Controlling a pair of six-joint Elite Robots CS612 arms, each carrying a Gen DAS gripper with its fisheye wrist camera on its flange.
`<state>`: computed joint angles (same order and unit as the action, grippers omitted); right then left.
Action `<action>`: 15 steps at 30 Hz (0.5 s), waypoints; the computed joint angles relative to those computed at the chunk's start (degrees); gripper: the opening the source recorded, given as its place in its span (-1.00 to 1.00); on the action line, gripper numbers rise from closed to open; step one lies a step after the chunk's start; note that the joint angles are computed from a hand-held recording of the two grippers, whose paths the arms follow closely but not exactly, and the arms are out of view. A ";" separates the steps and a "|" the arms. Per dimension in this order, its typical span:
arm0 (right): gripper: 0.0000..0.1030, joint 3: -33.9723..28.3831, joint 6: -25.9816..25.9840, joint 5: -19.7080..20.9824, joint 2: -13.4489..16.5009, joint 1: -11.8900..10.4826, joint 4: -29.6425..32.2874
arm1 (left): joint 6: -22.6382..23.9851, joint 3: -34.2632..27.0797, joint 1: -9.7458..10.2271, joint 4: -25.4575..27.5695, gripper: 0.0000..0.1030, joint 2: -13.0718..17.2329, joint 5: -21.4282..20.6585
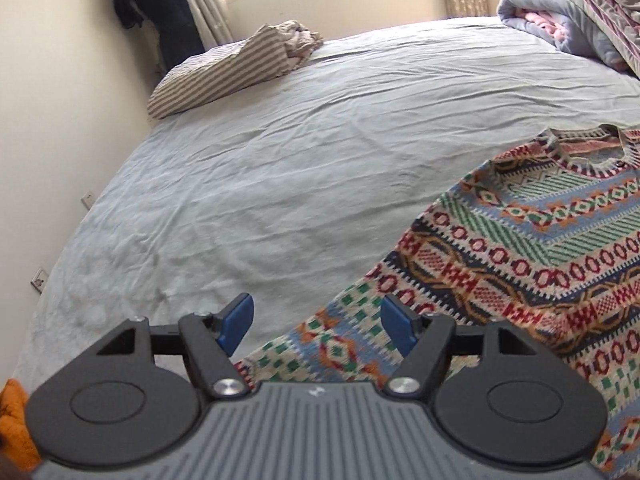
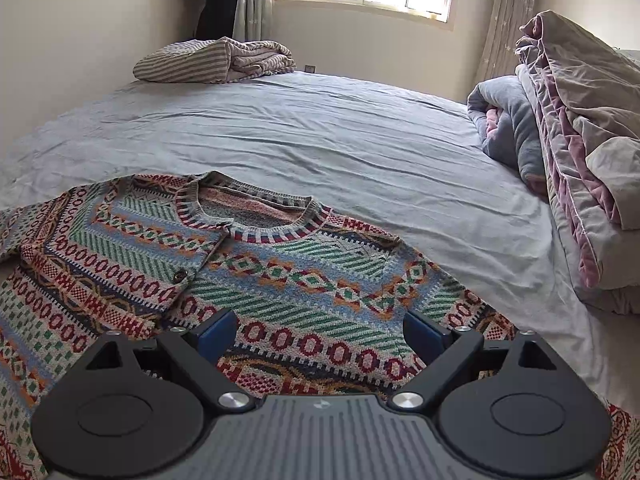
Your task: Fold small clothes
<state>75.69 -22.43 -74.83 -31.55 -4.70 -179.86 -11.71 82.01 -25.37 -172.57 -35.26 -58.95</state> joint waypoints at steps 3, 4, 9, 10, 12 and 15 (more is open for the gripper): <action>0.77 -4.70 -0.38 0.06 2.42 -0.14 2.59 | 1.73 -5.83 0.59 0.34 0.40 3.25 -5.33; 0.77 -6.68 -0.70 -0.14 3.45 -0.12 3.79 | 2.05 -8.00 0.80 0.88 0.40 4.47 -6.88; 0.75 -15.96 -2.40 -4.04 8.71 0.19 7.66 | 4.86 -19.73 1.25 4.83 0.40 11.19 -10.89; 0.75 -17.81 -2.09 -4.53 9.77 0.15 8.33 | 4.95 -21.57 1.33 5.64 0.39 12.19 -11.54; 0.73 -21.72 -0.89 -4.76 11.91 -0.11 10.39 | 4.59 -26.12 1.55 7.84 0.38 14.64 -13.66; 0.63 -26.43 -0.24 -4.39 14.47 -0.45 13.74 | 3.94 -31.26 1.85 11.22 0.32 17.36 -16.09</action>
<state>49.26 -22.67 -79.22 -17.07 -5.16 -166.13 -7.77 50.75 -23.53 -161.35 -17.91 -75.04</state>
